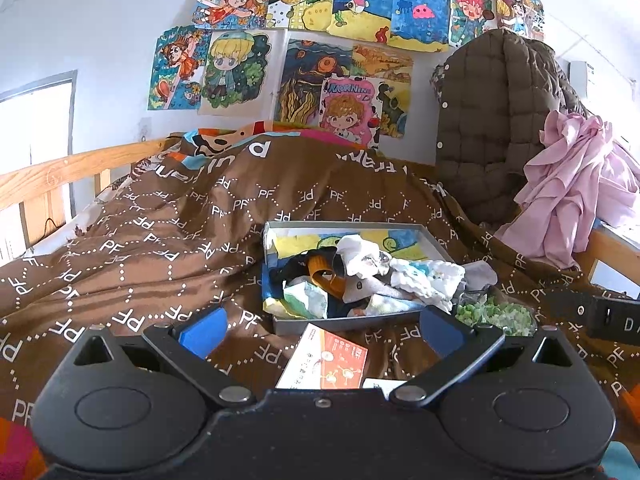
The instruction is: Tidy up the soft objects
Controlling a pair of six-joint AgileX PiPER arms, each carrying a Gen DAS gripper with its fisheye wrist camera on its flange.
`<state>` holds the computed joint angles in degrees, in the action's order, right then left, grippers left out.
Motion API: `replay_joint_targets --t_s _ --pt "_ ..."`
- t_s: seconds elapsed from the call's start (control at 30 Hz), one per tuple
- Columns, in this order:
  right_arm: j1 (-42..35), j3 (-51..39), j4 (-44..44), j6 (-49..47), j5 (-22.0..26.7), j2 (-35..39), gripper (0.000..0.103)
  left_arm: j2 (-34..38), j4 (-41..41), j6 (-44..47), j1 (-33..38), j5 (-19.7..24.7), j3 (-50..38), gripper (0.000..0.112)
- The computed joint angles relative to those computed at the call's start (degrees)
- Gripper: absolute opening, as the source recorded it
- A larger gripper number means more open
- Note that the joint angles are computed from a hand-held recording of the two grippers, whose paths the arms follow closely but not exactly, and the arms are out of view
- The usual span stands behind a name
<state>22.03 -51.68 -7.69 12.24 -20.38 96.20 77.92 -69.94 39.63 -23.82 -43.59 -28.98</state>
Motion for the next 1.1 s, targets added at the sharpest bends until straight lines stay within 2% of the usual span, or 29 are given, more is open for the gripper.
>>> replay_joint_targets --t_s 0.4,1.1 --pt "-0.53 4.52 2.48 -0.25 -0.5 -2.09 0.103 -0.52 -5.52 4.43 -3.25 -1.0 0.55 0.102" --pt "-0.53 7.77 4.83 -1.76 -0.13 -3.7 0.103 -0.45 -8.77 6.03 -6.58 -1.38 1.18 0.102"
